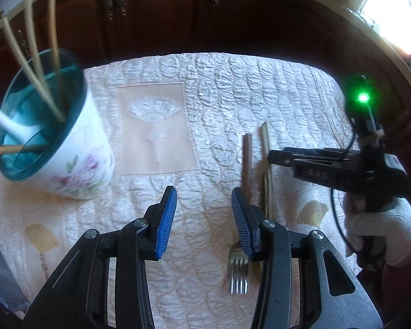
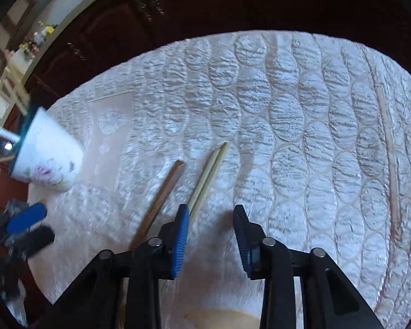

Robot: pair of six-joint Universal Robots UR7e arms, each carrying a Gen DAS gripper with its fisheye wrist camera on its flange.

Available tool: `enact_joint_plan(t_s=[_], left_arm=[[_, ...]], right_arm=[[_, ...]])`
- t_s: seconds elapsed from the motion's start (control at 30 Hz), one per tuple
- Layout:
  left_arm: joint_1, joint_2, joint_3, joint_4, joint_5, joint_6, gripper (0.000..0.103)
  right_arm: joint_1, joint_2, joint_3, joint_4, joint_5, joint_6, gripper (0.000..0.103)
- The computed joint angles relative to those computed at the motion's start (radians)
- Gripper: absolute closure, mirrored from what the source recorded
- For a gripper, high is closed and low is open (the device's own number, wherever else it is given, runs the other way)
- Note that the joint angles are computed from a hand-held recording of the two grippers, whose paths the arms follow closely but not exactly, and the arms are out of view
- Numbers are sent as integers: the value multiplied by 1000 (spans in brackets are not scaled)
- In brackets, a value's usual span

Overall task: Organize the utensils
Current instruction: 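Move the left tool to the metal fork while the right tool approaches remaining chopsticks, then grasp the metal fork handle with the left tool while the right tool grasps a chopstick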

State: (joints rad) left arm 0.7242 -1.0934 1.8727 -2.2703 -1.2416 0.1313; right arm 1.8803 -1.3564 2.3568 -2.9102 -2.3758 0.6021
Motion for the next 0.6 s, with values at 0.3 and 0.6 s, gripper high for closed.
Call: enact_joint_plan(t_s=[0.3,0.6], left_arm=[[5,74,-39,-4,3,13,62],[1,196,-112,4,-58,33,62]], right_arm=[[25,-64,-1,249,-129,75,75],[-51,-247,123,68,-6,12,75]])
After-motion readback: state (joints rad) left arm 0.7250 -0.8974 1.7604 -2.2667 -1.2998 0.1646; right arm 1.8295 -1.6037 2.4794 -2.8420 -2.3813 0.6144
